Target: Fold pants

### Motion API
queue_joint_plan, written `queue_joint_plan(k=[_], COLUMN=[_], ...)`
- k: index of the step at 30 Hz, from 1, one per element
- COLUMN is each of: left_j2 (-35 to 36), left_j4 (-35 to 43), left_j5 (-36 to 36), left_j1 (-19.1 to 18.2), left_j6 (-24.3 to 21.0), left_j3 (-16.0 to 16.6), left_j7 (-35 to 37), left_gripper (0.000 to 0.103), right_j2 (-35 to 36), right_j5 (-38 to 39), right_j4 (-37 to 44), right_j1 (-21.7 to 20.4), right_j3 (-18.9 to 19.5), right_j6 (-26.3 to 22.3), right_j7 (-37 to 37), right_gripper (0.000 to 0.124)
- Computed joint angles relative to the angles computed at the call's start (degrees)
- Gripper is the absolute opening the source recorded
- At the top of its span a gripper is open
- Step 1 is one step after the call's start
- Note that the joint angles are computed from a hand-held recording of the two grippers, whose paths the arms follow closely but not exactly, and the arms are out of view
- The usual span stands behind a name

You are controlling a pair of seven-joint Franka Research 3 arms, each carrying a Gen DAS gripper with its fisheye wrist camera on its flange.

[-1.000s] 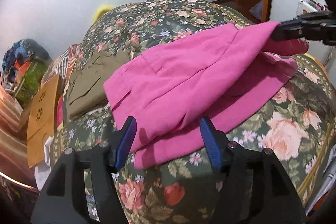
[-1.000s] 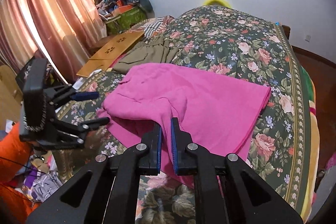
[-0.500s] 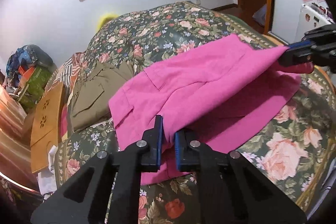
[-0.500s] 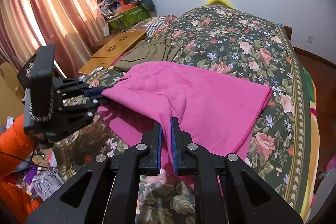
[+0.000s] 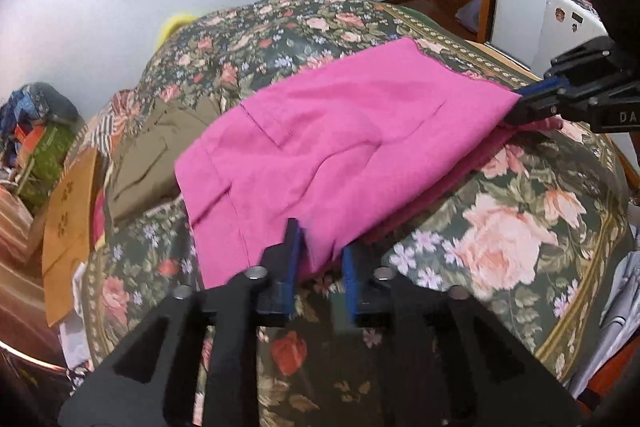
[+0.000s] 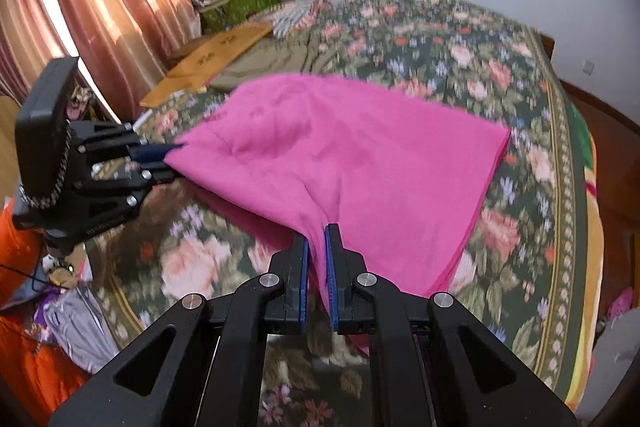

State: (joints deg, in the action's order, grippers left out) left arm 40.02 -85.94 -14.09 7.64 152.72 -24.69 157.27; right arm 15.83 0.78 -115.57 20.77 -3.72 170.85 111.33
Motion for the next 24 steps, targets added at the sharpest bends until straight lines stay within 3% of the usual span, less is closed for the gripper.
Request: queue_joint_plan(k=[2,7,12,16,20,24], left_j2=[-0.36,-1.83,-1.63,-0.28,3.42,7.56], left_j4=[-0.11,-0.22,3.20,6.89,13.25,18.76], left_j5=[-0.81,-3.61,-6.89,-8.48,-7.34,-4.58], left_j1=[0.92,2.49,2.80,1.74,-0.87,-3.64], left_j6=[-1.35,-3.67,-6.55,-7.43,-12.07,-16.89], left_j3=[-0.45,-0.56,0.17,0.81,2.48,4.69], left_j7=[0.10,0.45,-1.49,-3.28,-8.01,-13.63], left_gripper=[0.034,0.034,0.034,0.035,0.035,0.035], right_j2=[-0.27,-2.96,-7.16,-7.60,-4.11,0.14], right_j5=[2.81,6.31,0.54,-8.59,-5.35,3.13], right_j4=[-0.53,-3.86,-7.76,-7.37,-3.92,-0.36], right_j1=[-1.85,-2.92,-1.51,-0.39,-2.66,-5.91], right_j3=[1.99,2.55,-0.74,-3.28,-0.67,4.38], right_j6=[-0.95,-0.84,0.94,2.64,5.25,5.69], right_j7=[-1.82,-1.37,5.74,14.76,12.83,5.65], right_gripper=[0.008,0.023,0.026,0.026,0.028,0.030])
